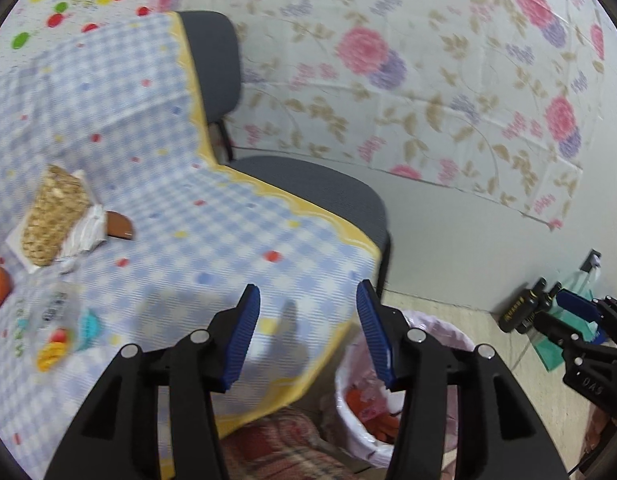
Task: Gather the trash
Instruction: 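Move both tools back over the chair toward the dried mango bag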
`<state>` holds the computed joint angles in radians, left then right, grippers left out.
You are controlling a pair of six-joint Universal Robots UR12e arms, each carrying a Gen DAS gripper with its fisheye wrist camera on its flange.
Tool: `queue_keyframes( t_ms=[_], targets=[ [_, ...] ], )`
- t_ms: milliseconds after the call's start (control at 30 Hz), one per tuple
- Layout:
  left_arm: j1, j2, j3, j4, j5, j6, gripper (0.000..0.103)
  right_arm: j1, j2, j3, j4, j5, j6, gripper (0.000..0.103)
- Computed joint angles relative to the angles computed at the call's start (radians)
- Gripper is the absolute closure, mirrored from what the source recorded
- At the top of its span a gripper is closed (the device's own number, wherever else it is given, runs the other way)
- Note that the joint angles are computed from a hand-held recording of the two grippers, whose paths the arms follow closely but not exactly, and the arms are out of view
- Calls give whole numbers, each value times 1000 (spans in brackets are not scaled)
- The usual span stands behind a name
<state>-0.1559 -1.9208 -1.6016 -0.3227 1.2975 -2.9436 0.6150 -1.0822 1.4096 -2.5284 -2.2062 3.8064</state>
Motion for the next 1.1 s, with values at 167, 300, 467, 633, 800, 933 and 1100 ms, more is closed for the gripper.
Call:
queue_keyframes(
  t_ms=[167,300,467,633,800,933,1100],
  targets=[
    [31,21,-17,49,41,-37,48,7,35,-66,-43,28,-74,49],
    [56,34,-27,65,79,-62,48,14,68,-123,-72,50,-137,49],
    [89,47,-39,73,129,-93,47,25,110,-192,-100,78,-201,49],
    [121,61,-52,76,199,-126,42,34,163,-276,-116,137,-267,48],
    [159,67,-53,80,291,-169,36,39,222,-370,-110,196,-326,48],
    [190,61,-45,67,342,-210,35,37,277,-460,-104,242,-362,48],
    [208,47,-32,52,377,-244,34,33,354,-591,-68,311,-396,45]
  ],
)
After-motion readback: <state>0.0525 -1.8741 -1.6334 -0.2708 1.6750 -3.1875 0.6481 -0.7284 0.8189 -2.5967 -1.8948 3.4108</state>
